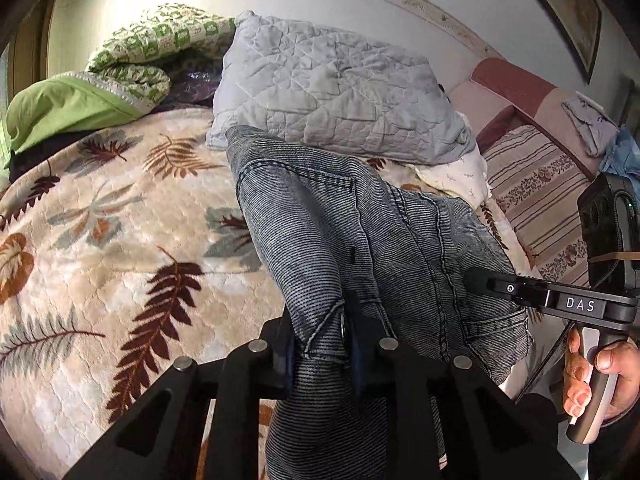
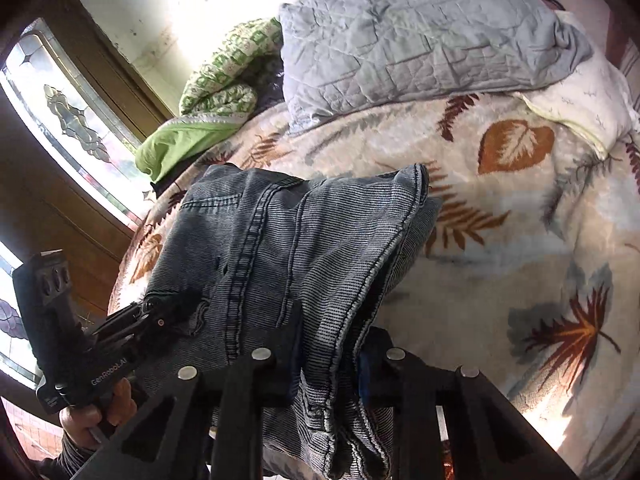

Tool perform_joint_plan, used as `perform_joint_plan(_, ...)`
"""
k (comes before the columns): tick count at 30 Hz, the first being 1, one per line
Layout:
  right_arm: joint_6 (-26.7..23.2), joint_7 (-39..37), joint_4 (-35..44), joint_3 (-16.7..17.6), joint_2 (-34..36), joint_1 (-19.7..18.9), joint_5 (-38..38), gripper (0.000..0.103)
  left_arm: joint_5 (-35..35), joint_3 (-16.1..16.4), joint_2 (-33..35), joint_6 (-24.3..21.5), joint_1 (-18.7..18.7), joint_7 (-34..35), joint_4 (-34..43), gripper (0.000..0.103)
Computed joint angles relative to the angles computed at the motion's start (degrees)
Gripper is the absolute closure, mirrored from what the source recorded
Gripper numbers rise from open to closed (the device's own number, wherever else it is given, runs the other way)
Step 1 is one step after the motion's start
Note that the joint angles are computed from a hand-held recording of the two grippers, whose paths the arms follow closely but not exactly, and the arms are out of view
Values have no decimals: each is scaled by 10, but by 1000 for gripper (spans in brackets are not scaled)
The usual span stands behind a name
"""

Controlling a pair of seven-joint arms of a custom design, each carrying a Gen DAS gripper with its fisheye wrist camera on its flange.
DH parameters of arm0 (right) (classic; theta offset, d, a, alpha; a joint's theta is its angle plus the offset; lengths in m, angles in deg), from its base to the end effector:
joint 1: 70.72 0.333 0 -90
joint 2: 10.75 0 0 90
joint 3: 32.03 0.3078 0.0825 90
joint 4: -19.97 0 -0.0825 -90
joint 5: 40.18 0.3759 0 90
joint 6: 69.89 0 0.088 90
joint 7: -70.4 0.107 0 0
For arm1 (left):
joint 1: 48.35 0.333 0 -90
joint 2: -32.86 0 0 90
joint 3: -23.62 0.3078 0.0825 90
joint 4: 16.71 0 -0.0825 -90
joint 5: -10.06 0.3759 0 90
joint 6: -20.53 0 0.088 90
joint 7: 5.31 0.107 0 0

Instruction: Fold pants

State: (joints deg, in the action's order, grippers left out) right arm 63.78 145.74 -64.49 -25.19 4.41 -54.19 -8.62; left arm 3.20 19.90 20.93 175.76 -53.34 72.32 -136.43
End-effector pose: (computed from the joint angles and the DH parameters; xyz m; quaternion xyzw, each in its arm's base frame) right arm 0.6226 0.2667 0.5914 -0.7671 0.5163 0.0118 0.3807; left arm 0.5326 -0.0803 0.6069 -0.6925 0.5980 -0.3529 0.1956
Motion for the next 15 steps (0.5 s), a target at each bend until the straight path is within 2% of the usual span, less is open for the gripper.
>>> perform_joint_plan(4, 1, 5, 77, 5, 37, 3, 3, 80, 16, 5, 26, -7, 14, 8, 48, 81)
perform_joint_plan(12, -37, 44, 250, 17, 180, 13, -20, 80, -13, 7, 92, -17, 47, 24, 83, 79)
perform_joint_plan(14, -62, 55, 285, 18, 221, 14, -29, 79, -10, 3, 119, -43, 56, 23, 90, 76)
perform_joint_plan(15, -86, 67, 310, 18, 246, 13, -34, 74, -5, 0, 135, -67, 61, 22, 99, 73)
